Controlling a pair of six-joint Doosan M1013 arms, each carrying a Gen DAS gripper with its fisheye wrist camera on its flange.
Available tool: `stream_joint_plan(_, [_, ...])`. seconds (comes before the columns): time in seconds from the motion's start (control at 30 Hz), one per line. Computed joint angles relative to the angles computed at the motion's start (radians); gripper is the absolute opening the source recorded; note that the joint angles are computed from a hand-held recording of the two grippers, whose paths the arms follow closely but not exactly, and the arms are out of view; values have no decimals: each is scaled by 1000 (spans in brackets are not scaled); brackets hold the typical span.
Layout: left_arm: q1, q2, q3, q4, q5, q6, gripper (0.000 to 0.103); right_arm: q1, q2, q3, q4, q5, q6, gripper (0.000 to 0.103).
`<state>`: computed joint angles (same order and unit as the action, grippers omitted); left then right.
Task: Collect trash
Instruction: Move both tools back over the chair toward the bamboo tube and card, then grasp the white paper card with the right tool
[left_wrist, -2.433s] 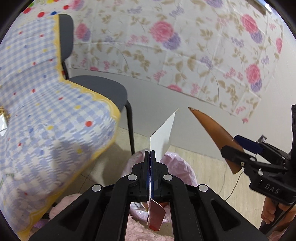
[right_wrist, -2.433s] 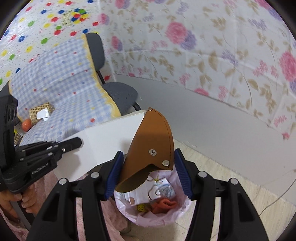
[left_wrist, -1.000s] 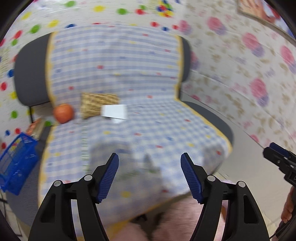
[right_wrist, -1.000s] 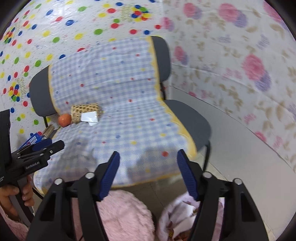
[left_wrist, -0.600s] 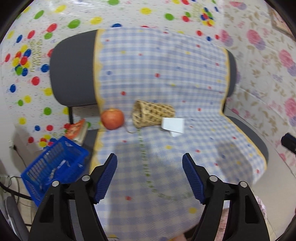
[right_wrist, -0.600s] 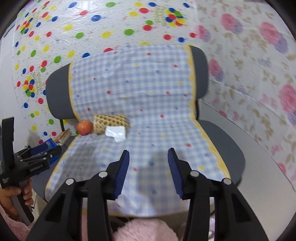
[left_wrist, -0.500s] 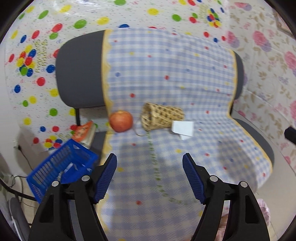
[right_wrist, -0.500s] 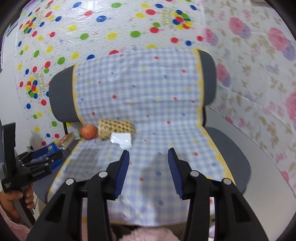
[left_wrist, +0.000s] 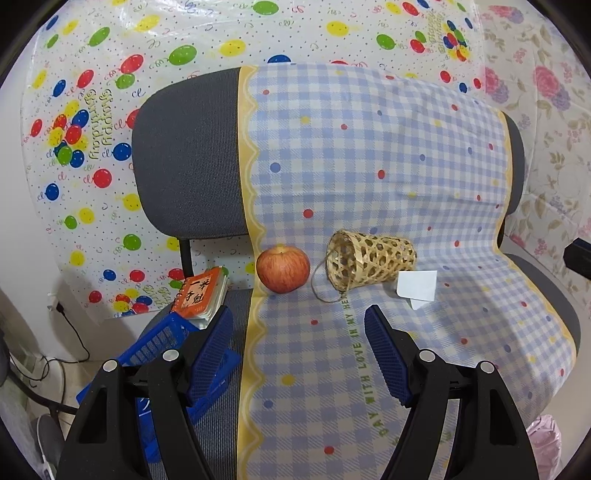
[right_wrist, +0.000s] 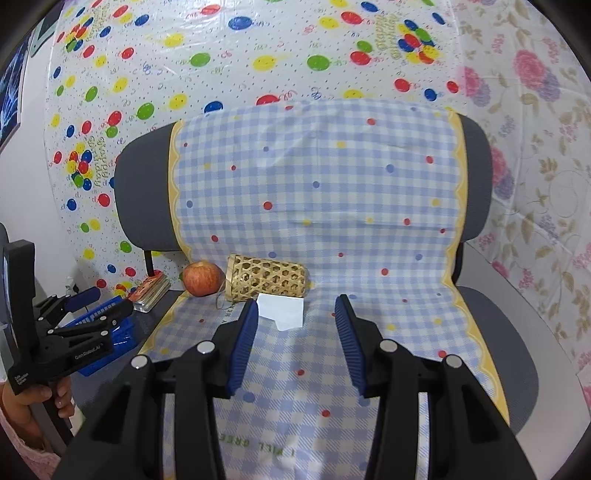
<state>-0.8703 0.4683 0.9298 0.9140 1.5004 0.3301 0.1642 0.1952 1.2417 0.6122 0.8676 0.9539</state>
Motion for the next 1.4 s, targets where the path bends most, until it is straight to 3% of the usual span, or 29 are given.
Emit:
stream_joint_plan(0.33, [35,13,-7,-19,-17,27,74,26,93,-82,-34,30,45,43])
stream_joint_plan(0.5, [70,21,0,-49,-62,23,74,36,138,-107,-43,26,55,44])
stream_joint_plan(0.67, [106,39,-11,-85,-94,24,74,49,198,-152,-50,74,45,59])
stream_joint_plan(1.13, [147,71,-37,-173,-143,91,74,93,356,-331,-115,245,-48,70])
stream_joint_plan(1.2, [151,72,-38,-182,-144,92,74,95,365,-343,-102,275,-70,67])
stream_joint_plan(1.27, [154,73,-38,-191,-145,95,74,94,360,-336,-78,292,-92,42])
stream_joint_plan(1.4, [153,78,-45,-196,-137,113,73,82,325,-289,-20,284,-130,19])
